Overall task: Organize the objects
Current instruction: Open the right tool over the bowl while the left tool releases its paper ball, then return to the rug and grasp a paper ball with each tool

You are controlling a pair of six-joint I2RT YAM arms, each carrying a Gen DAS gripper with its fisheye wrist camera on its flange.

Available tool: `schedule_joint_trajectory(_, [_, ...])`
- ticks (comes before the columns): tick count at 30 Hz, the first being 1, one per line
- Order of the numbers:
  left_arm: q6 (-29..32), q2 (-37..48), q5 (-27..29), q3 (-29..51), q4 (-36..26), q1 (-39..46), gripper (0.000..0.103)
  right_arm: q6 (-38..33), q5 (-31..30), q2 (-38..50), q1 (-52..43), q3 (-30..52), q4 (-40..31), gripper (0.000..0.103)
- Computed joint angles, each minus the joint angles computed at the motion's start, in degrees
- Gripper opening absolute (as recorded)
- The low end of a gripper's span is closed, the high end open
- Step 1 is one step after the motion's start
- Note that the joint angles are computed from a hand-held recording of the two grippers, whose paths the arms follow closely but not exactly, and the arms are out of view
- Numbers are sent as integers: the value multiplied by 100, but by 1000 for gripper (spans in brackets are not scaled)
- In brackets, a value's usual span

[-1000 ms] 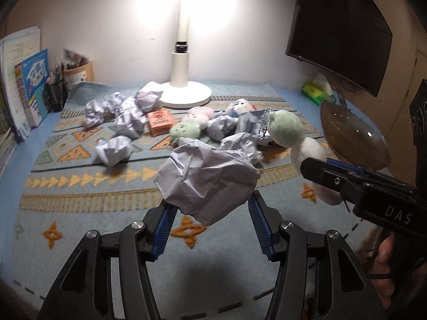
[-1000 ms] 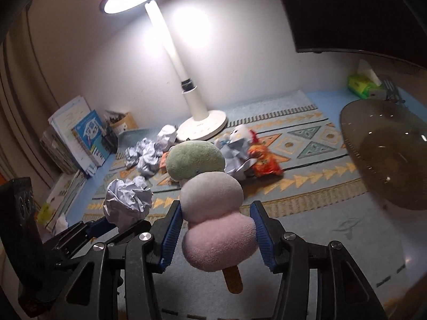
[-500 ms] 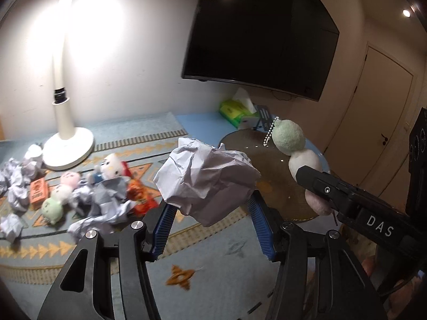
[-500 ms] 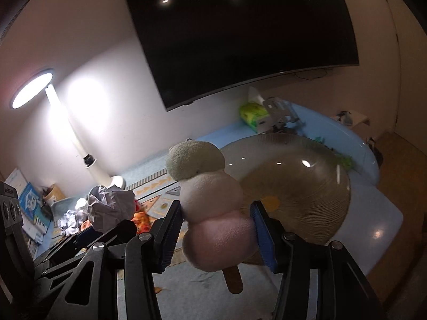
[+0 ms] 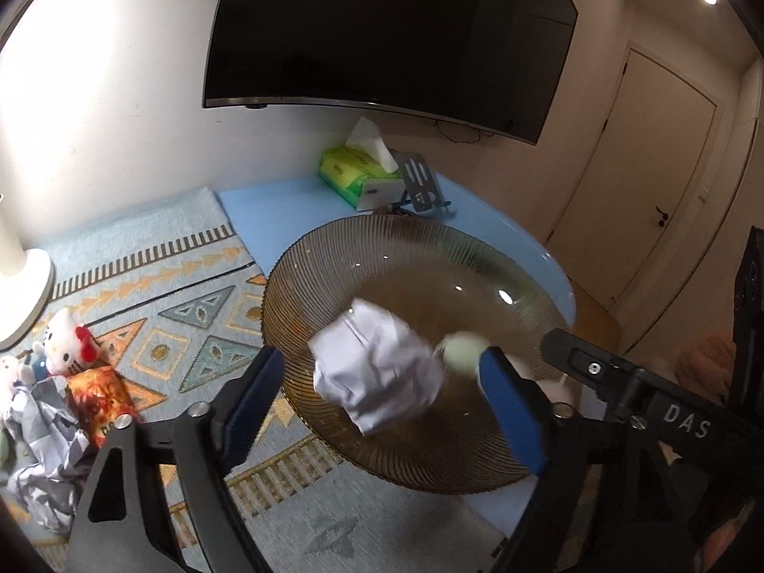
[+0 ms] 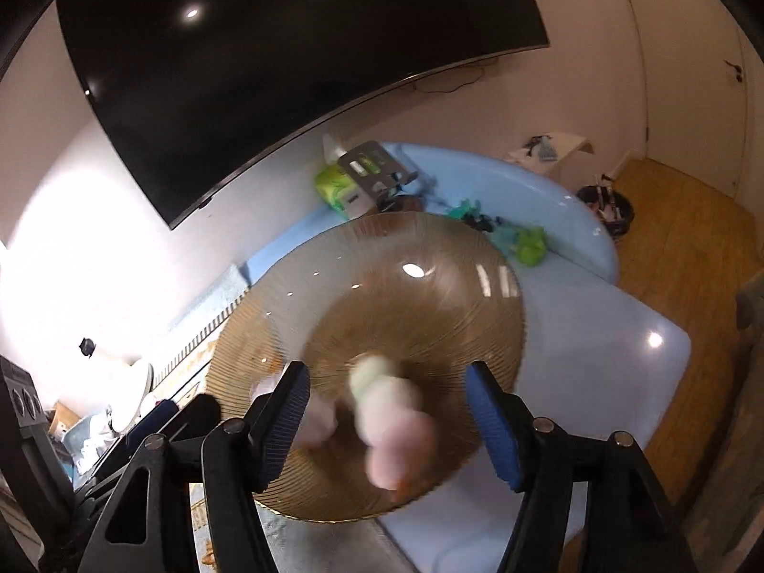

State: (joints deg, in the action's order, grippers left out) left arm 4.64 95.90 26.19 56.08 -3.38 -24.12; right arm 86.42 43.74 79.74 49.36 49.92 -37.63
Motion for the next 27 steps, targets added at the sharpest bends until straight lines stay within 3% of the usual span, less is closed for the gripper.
schedule_joint_trajectory(6, [-97, -123, 365, -149, -71, 391, 86, 203, 147, 28, 375, 204, -222, 66])
schedule_joint_trajectory(15, [308, -1134, 545, -874, -168, 1177, 86, -381, 300, 1001, 1024, 1293, -43, 68])
schedule_joint_trajectory(21, [701, -1755, 1141, -1274, -463, 2416, 86, -956, 48, 1936, 1197, 2238, 318, 68])
schedule_joint_trajectory(27, [1246, -1616, 1542, -1253, -629, 3904, 86, -1652, -334, 3132, 1240, 3407, 639, 68])
